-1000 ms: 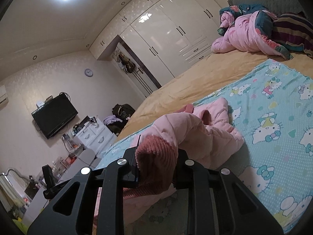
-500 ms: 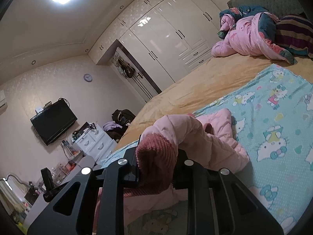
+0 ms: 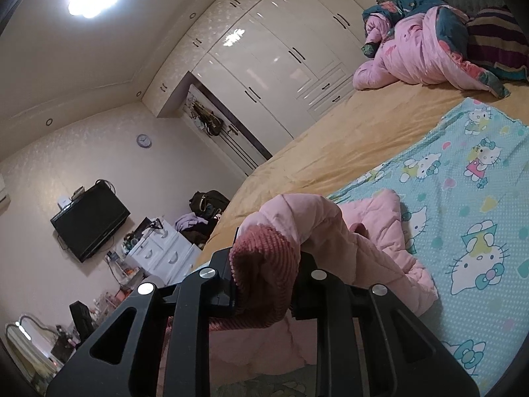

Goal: Fold large clothes

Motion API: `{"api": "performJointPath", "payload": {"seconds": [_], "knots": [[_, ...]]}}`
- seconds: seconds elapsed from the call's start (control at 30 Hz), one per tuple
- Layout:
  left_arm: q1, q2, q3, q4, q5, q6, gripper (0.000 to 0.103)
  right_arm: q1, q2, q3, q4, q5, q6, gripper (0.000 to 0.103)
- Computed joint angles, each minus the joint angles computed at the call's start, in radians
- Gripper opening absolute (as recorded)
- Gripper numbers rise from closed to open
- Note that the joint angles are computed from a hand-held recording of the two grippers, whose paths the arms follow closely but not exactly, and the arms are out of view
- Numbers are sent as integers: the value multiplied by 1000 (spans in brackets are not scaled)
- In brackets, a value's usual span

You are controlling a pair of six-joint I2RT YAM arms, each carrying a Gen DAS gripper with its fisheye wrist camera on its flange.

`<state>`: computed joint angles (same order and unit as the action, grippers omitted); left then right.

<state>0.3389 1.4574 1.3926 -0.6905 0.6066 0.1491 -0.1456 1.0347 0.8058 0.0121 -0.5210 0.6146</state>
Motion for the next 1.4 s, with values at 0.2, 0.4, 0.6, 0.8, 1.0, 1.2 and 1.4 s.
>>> {"api": "performJointPath", "payload": {"seconds": [0.2, 0.4, 0.6, 0.8, 1.0, 1.2, 1.4], "knots": [[87, -91, -130, -110, 45, 126, 42, 8, -178, -82, -129, -8, -66, 20], [236, -125, -197, -242, 54, 290, 60, 46, -411, -177, -331, 33, -138, 20], [360, -41, -249, -346, 33, 431, 69, -38, -580, -260, -452, -21, -139, 20], [379, 39, -294, -418, 62, 484, 78, -94, -636, -285, -499, -69, -139, 20], [357, 48, -359, -399, 42, 477, 42, -134, -657, -298, -517, -105, -139, 20], [354, 6, -368, -399, 93, 484, 14, -147, -640, -304, -483, -117, -130, 20], [311, -25, -240, -399, 215, 392, 10, -95, -553, -257, -414, -67, -120, 20]]}}
